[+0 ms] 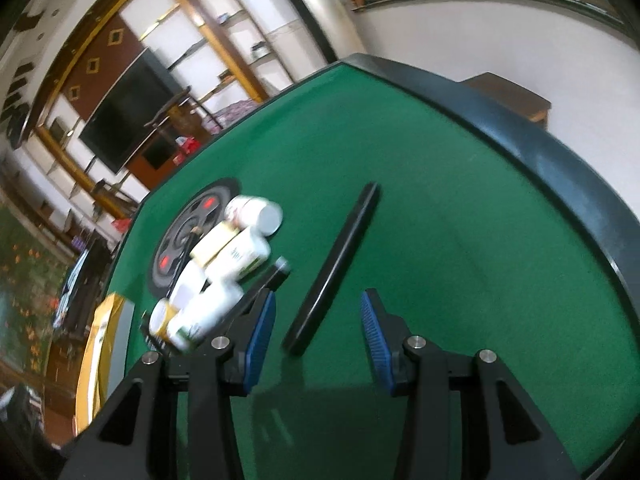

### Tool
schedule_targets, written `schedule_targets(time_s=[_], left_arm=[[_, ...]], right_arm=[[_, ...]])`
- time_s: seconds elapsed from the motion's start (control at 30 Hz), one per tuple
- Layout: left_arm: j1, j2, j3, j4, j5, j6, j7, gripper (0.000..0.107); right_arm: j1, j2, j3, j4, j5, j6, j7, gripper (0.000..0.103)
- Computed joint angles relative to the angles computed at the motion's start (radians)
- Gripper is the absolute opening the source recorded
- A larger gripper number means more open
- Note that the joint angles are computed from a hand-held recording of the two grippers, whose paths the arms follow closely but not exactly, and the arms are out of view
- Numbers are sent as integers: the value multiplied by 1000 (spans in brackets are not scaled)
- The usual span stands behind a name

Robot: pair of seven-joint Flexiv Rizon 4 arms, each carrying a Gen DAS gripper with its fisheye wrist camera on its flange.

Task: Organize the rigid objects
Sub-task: 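Carry the funnel part toward the tray with the left gripper while the right gripper grasps a black marker, then lower the funnel part into the tray and open the left gripper while the right gripper carries the marker over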

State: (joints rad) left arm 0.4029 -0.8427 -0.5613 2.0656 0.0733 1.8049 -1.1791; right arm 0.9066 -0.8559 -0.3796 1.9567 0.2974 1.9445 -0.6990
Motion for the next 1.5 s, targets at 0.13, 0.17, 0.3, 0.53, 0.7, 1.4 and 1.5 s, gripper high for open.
schedule_targets(time_s=[0.13, 0.17, 0.3, 0.53, 0.7, 1.4, 1.5], left_arm=[[24, -3, -13, 14, 20, 25, -3, 69], [23, -4, -10, 13, 22, 28, -6, 69], [14, -3, 3, 8, 22, 23, -12, 69], [20, 15, 16, 25, 46, 64, -29, 69], [58, 15, -8, 35, 73, 69, -42, 69], [280, 80, 1, 59, 151, 153, -146, 69], [223, 83, 93, 0, 112, 139, -156, 69]], right_arm=[[-15, -7, -26, -37, -34, -84, 25, 43], [-14, -12, -36, -47, -52, -108, 33, 43], [18, -55, -103, -104, -134, -213, 86, 43], [41, -97, -164, -144, -266, -291, 153, 18], [26, -54, -133, -67, -286, -191, 167, 16], [55, 71, 85, -203, -278, -133, -138, 16], [-27, 30, 205, -312, -367, -191, -137, 16]])
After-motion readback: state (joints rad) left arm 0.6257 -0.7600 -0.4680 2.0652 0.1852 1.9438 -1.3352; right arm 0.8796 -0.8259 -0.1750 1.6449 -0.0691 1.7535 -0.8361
